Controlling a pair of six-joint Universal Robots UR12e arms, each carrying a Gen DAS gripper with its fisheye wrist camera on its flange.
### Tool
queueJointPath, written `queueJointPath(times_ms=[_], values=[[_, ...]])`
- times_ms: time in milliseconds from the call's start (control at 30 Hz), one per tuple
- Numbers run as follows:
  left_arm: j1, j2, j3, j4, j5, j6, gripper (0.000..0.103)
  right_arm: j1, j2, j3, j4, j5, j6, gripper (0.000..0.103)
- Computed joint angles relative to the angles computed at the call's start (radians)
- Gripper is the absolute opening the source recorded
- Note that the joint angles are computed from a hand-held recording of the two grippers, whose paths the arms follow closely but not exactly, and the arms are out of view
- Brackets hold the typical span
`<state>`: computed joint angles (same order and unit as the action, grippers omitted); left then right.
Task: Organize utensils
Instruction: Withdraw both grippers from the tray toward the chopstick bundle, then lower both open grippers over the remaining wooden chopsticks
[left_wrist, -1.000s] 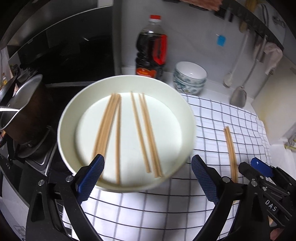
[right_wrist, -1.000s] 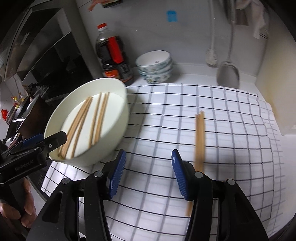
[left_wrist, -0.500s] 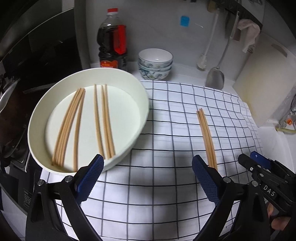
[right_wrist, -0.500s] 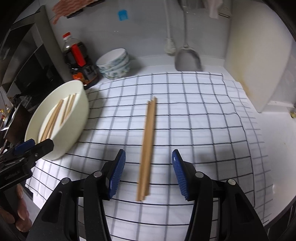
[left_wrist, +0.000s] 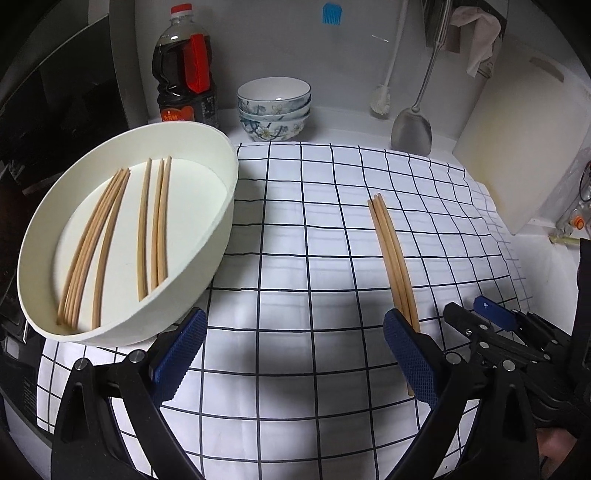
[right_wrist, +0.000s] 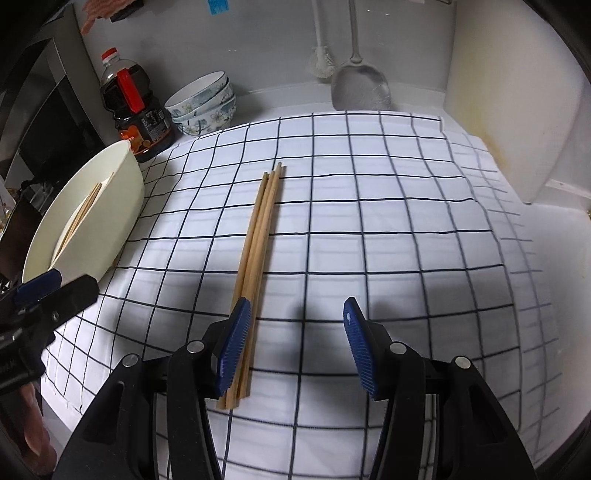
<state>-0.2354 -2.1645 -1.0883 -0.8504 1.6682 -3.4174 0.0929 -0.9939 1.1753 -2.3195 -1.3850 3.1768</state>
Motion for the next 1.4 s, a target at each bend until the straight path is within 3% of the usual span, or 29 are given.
queueJointPath(times_ms=[500, 800, 1400], values=[[-0.002, -0.019, 0.010, -0.011, 0.013, -0.018, 0.094, 0.013, 0.060, -0.056, 0.004, 0.000, -0.020, 0.050], [-0.013, -0.052, 0.049, -0.021, 0.002, -0.015, 0.094, -0.003, 0.049, -0.025, -0.019, -0.024, -0.022, 0.050], [-0.037, -0.151, 0.177, -0.120, -0.001, 0.003, 0.095, -0.031, 0.043, -0.004, -0.048, -0.058, -0.046, 0.050]])
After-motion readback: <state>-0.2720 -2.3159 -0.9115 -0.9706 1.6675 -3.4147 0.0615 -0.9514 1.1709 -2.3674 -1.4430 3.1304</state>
